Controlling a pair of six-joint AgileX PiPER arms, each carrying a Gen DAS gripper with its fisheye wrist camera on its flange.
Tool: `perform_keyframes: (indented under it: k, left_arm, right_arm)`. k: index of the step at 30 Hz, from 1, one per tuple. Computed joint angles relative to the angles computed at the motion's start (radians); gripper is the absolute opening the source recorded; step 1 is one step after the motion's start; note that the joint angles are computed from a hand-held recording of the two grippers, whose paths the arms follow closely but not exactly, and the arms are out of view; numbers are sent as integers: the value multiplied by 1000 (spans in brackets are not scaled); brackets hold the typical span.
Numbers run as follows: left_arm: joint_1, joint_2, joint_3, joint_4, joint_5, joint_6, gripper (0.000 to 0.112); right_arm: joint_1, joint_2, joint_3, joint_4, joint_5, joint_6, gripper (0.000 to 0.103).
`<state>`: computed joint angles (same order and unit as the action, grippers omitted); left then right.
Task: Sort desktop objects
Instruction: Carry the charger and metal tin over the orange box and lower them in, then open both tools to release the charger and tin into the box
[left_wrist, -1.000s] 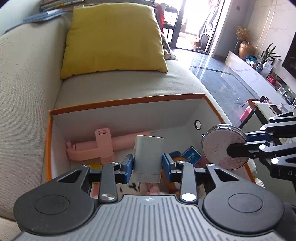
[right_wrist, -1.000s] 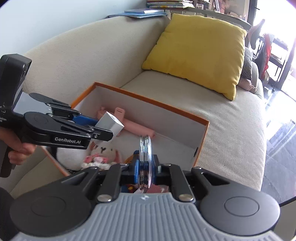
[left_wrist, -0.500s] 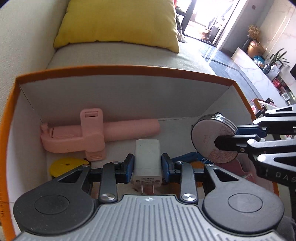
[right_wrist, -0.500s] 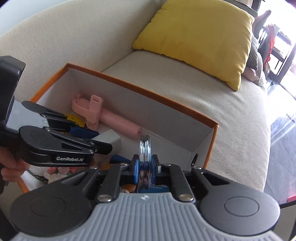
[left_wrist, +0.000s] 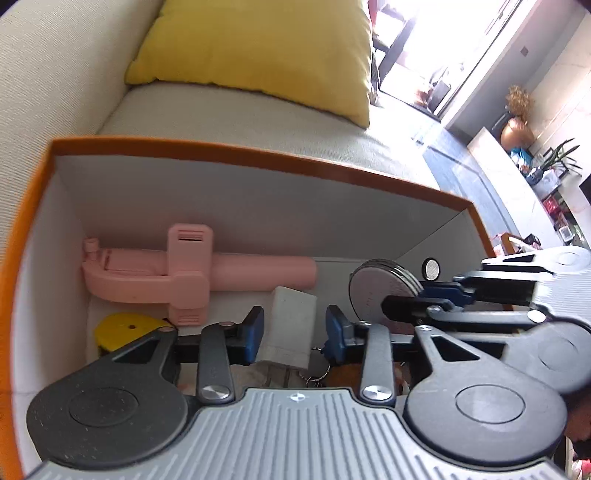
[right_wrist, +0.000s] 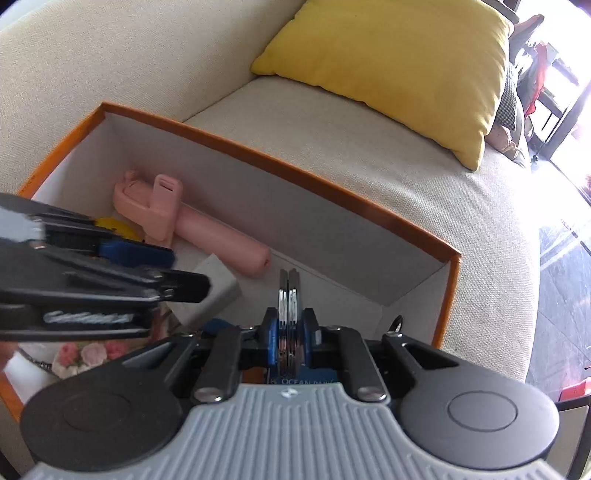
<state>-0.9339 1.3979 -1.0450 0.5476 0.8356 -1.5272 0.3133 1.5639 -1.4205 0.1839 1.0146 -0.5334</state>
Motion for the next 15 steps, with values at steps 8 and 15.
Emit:
perform_keyframes:
  k: [8, 15]
  left_arm:
    - [-146, -77, 17, 130, 137, -186, 49]
    - [-268, -69, -31, 187, 243, -263, 52]
  right_arm:
    - [-22, 67, -67, 24, 44, 63, 14]
    - [38, 20, -48, -118, -4, 85, 20]
